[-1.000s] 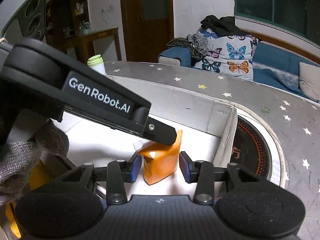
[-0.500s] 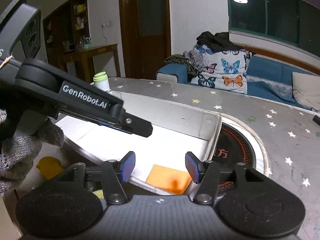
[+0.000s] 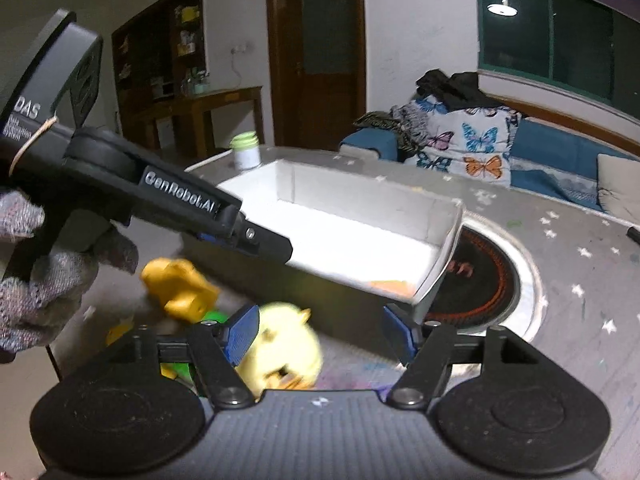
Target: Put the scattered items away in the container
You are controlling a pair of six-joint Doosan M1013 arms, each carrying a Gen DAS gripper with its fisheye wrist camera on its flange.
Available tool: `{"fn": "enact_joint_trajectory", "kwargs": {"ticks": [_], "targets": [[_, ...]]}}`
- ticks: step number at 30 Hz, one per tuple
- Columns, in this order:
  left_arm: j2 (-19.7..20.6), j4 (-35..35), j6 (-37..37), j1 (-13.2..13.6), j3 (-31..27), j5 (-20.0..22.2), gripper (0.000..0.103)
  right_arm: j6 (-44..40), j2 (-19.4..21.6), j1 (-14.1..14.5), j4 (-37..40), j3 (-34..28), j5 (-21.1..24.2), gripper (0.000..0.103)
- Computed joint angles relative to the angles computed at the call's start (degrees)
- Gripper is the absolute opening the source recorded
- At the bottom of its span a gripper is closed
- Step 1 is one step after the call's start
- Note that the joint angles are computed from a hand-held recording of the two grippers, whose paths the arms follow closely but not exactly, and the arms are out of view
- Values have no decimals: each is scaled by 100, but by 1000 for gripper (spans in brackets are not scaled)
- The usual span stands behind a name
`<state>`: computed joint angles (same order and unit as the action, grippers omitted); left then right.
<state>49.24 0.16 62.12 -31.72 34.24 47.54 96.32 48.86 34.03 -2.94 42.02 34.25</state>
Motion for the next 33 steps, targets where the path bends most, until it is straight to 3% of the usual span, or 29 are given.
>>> {"fn": "enact_joint_trajectory", "kwargs": {"ticks": [9, 14, 22, 30, 33], "targets": [[47, -23, -330, 16, 30, 265, 32, -225, 151, 63, 210, -118, 337, 76], [29, -318, -326, 65, 107, 147, 32, -204, 229, 72, 187, -203, 407, 76], [196, -488, -433, 89, -162, 343, 32, -168, 329, 98, 132, -316, 482, 76], [349, -511, -608, 107, -395, 532, 33, -132, 416, 100, 103, -443, 561, 74], [373, -526, -659, 115, -412, 538, 35, -139, 436, 95, 140, -471, 596, 68]]}}
